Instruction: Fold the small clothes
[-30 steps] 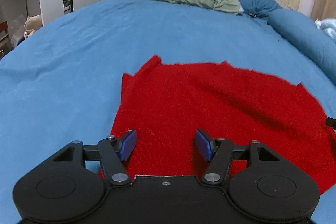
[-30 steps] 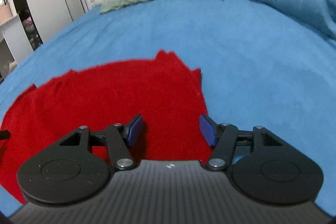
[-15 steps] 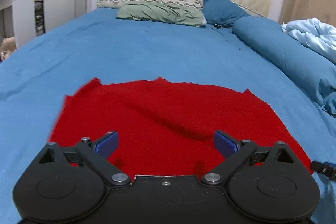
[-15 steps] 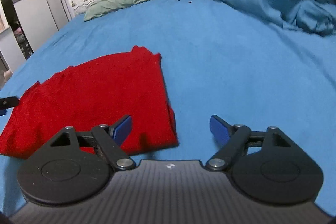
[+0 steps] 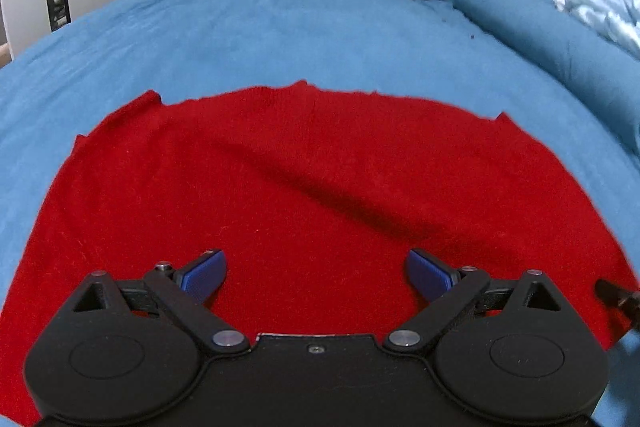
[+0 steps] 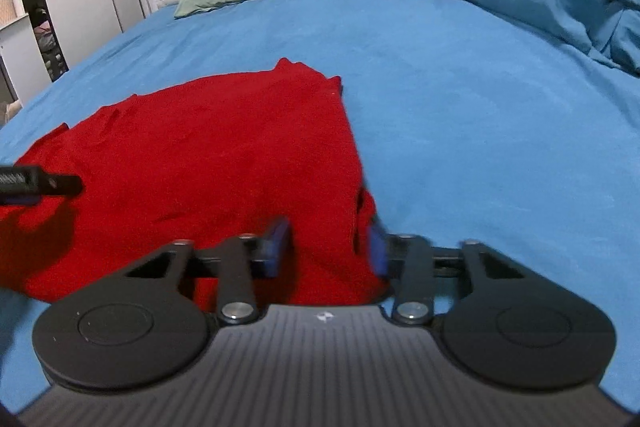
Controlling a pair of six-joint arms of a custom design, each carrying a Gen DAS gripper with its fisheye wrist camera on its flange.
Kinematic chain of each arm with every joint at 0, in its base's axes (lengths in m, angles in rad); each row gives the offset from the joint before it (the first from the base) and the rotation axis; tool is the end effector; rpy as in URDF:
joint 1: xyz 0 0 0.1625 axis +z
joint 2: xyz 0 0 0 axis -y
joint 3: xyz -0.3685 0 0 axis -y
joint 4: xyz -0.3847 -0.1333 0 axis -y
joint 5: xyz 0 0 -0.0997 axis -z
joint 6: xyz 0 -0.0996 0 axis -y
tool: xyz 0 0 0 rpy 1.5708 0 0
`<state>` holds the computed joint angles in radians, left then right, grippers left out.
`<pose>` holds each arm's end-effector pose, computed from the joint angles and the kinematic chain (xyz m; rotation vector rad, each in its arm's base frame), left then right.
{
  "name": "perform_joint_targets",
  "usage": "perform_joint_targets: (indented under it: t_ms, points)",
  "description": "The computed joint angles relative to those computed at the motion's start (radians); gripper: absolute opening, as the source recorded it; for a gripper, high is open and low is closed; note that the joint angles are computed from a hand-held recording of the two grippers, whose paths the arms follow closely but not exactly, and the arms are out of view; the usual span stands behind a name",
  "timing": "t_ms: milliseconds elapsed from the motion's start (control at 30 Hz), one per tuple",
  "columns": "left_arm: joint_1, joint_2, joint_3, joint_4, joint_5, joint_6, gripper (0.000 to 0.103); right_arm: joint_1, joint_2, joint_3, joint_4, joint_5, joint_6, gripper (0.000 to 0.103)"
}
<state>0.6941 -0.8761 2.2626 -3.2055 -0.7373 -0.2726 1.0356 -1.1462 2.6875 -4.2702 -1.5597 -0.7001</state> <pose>-0.1900 -0.4275 0.0270 0.5968 2.3680 -0.8420 -0.0345 -0.3218 0.1651 0.1898 -2.1991 1.1836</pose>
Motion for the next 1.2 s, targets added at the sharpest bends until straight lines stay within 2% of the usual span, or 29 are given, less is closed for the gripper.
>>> perform_joint_targets:
  t_ms: [67, 167, 233, 300, 367, 400, 500, 633, 700, 767, 800, 833, 900, 967, 1000, 1033, 1067, 1200]
  points:
    - [0.004, 0.017, -0.014, 0.017, 0.012, 0.025, 0.103, 0.020, -0.019, -0.002, 0.029, -0.026, 0.016, 0.027]
    - [0.010, 0.012, -0.023, 0.046, 0.011, 0.032, 0.103, 0.046, -0.101, 0.011, 0.118, -0.045, 0.082, 0.024]
    - [0.014, -0.034, -0.010, 0.072, -0.019, 0.018, 0.103, 0.050, -0.196, 0.029, 0.203, 0.000, 0.147, 0.024]
    - [0.009, -0.104, 0.035, 0.056, -0.030, 0.009, 0.103, 0.055, -0.322, 0.046, 0.320, 0.110, 0.237, 0.023]
    - [-0.007, -0.187, 0.089, 0.060, -0.003, 0.007, 0.103, 0.103, -0.386, 0.028, 0.414, 0.179, 0.300, 0.023]
    - [-0.016, -0.240, 0.121, 0.073, 0.016, 0.003, 0.103, 0.151, -0.395, 0.001, 0.468, 0.211, 0.326, 0.023]
    - [-0.036, -0.417, 0.210, 0.164, 0.048, -0.036, 0.103, 0.291, -0.317, -0.098, 0.585, 0.283, 0.347, 0.023]
    - [-0.059, -0.647, 0.323, 0.366, 0.080, -0.167, 0.103, 0.440, -0.136, -0.266, 0.850, 0.335, 0.284, 0.023]
    - [-0.062, -0.711, 0.362, 0.435, 0.081, -0.223, 0.103, 0.489, -0.018, -0.370, 1.032, 0.317, 0.259, 0.023]
    - [-0.063, -0.748, 0.392, 0.483, 0.080, -0.272, 0.103, 0.509, 0.091, -0.455, 1.166, 0.276, 0.245, 0.023]
    - [-0.062, -0.753, 0.402, 0.488, 0.078, -0.287, 0.103, 0.514, 0.138, -0.482, 1.196, 0.240, 0.249, 0.023]
    - [-0.059, -0.760, 0.412, 0.490, 0.070, -0.300, 0.103, 0.522, 0.182, -0.507, 1.218, 0.191, 0.251, 0.023]
    - [-0.063, -0.782, 0.424, 0.505, 0.063, -0.318, 0.103, 0.526, 0.219, -0.521, 1.225, 0.144, 0.229, 0.025]
    - [-0.083, -0.804, 0.440, 0.497, 0.071, -0.323, 0.103, 0.518, 0.196, -0.508, 1.224, 0.171, 0.198, 0.031]
    - [-0.096, -0.817, 0.451, 0.480, 0.074, -0.317, 0.102, 0.518, 0.172, -0.496, 1.220, 0.181, 0.188, 0.047]
    - [-0.107, -0.830, 0.462, 0.461, 0.076, -0.306, 0.101, 0.516, 0.147, -0.477, 1.201, 0.188, 0.176, 0.058]
    - [-0.121, -0.841, 0.475, 0.431, 0.075, -0.293, 0.100, 0.514, 0.112, -0.442, 1.146, 0.196, 0.158, 0.072]
    - [-0.113, -0.812, 0.477, 0.309, 0.023, -0.258, 0.089, 0.473, -0.024, -0.290, 0.917, 0.193, 0.124, 0.075]
